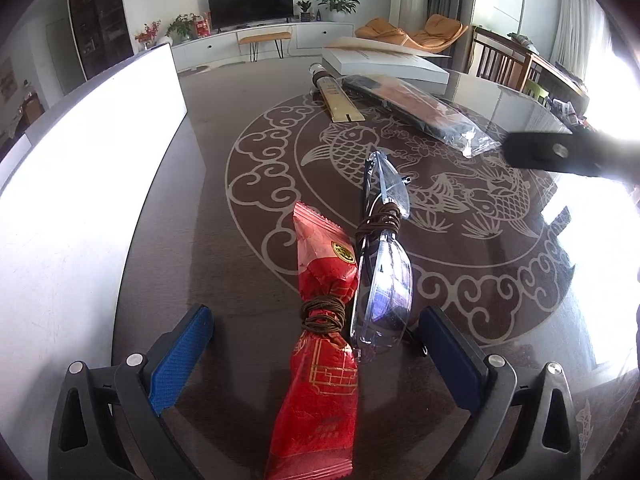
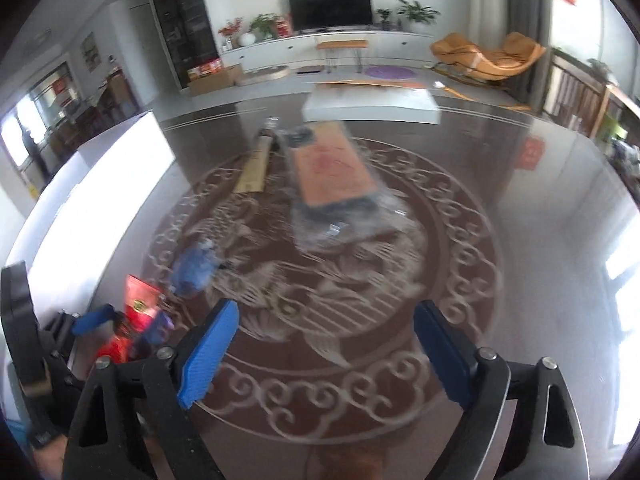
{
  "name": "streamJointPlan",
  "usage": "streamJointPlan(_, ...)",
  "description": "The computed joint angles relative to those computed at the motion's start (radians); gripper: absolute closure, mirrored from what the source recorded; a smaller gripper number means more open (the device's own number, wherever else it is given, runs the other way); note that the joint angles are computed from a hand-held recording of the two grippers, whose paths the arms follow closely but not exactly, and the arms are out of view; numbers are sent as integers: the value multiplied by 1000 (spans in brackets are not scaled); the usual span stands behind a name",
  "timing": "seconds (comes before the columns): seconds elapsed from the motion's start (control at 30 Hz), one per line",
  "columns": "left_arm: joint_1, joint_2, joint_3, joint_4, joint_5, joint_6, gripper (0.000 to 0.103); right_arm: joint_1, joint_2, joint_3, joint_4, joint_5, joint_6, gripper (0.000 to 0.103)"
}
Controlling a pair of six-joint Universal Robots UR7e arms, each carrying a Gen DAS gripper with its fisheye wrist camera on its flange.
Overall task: Organize objects
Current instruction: 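Lift the red bundle with the left gripper while the right gripper reaches toward the clear bag, then close the right gripper on the clear eyeglasses and lift them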
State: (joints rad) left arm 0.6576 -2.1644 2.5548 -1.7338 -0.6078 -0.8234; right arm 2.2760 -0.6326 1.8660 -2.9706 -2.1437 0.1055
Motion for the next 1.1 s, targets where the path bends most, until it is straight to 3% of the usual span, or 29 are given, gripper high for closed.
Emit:
streamJointPlan(0.1,-22,-33,-3,73,-11,-39,0,-19,48,-105,180,156,87,35)
streamJointPlan(0.2,-89,-117,-8,261,-28,-166,0,2,104,-168,289,184,134,38)
streamJointPlan(0.27,-141,-175,-11,380,-47,-240,0,16,139,-197,336,181,154,52)
streamJointPlan(0.3,-162,-194,-14,425,-56,-269,0,26,149,-197,323,158,156,56)
streamJointPlan(0.37,-203,-228,-17,504,-73,-325,0,38,159,-186,282,107,158,75)
streamJointPlan(0.47,-231,-248,-16,542,-88,-343,0,15,132,-136,219,125,175,84)
streamJointPlan(0.57,-246,-245,-21,562,-87,-360,0,22,105,-97,219,38,120,84)
streamJointPlan(0.67,-249,-260,-35,553,-85,-351,0,21,57,-29,200,6,86,84)
streamJointPlan(0.77,-213,-216,-60,520,-38,-335,0,22,10,36,184,-27,75,83)
streamJointPlan(0.83,-154,-195,-66,406,-18,-243,0,22,-11,66,171,-44,78,83)
streamJointPlan(0.9,-91,-129,-80,302,-19,-170,0,21,-39,100,160,-46,100,75)
streamJointPlan(0.97,-50,-101,-87,230,-31,-108,0,18,-67,134,117,-31,107,42)
streamJointPlan(1.03,-16,-92,-87,157,-59,-50,0,17,-102,175,59,-23,107,33)
streamJointPlan(1.1,13,-69,-93,120,-82,-9,0,5,-147,209,44,-9,135,33)
